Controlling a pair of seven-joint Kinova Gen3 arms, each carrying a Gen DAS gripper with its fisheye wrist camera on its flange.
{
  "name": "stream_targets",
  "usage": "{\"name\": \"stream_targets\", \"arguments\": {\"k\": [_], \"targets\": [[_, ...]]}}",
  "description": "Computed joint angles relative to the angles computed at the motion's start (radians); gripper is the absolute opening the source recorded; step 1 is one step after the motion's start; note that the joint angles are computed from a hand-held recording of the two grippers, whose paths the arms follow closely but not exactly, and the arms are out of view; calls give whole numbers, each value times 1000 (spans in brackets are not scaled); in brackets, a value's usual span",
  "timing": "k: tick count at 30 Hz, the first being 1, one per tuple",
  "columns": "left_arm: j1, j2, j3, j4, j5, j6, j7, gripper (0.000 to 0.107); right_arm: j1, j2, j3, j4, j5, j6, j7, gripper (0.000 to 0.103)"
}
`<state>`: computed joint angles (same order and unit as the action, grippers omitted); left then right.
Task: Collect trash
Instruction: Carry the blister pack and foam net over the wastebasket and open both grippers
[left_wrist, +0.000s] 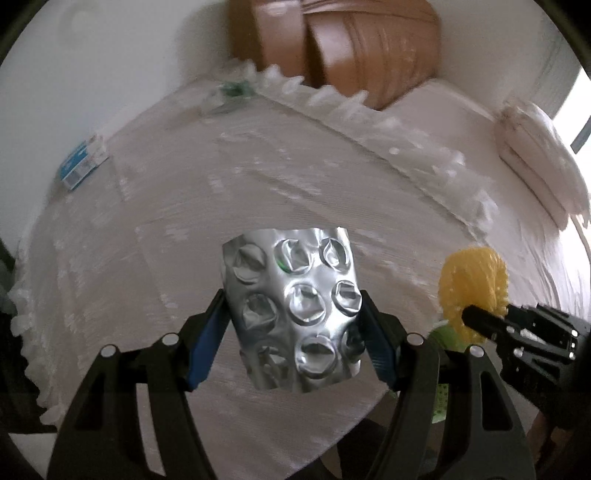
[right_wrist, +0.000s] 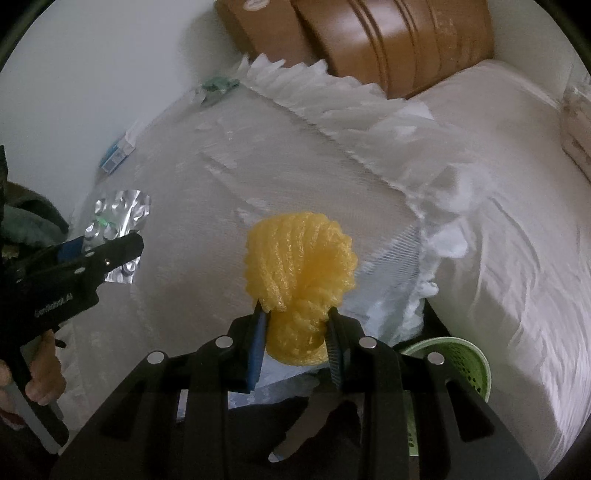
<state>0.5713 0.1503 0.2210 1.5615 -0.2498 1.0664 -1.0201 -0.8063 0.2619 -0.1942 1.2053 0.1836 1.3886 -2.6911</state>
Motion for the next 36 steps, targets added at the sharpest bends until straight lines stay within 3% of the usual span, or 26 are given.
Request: {"name": "stream_targets", "arguments": {"k": [4, 9, 18, 22, 28, 36], "targets": [[51, 22, 31, -25, 13, -21, -80, 66, -29, -94, -8, 80, 72, 71, -104, 29], [98, 110, 101, -104, 89, -25, -269, 66, -11, -202, -55, 189, 97, 216, -249, 29], [300, 381, 142, -379, 159, 143, -558, 66, 119, -424, -164, 438, -23, 305, -483, 29], [392, 456, 107, -465, 158, 209, -599, 67, 167, -498, -185, 506, -65, 296, -508, 29], [463, 503, 49, -530, 193, 250, -620, 67, 241, -585, -204, 582, -121, 270, -485, 30], [480, 510, 24, -552, 215, 263, -616, 77, 335, -623, -245, 620, -169, 249, -441, 31]]}}
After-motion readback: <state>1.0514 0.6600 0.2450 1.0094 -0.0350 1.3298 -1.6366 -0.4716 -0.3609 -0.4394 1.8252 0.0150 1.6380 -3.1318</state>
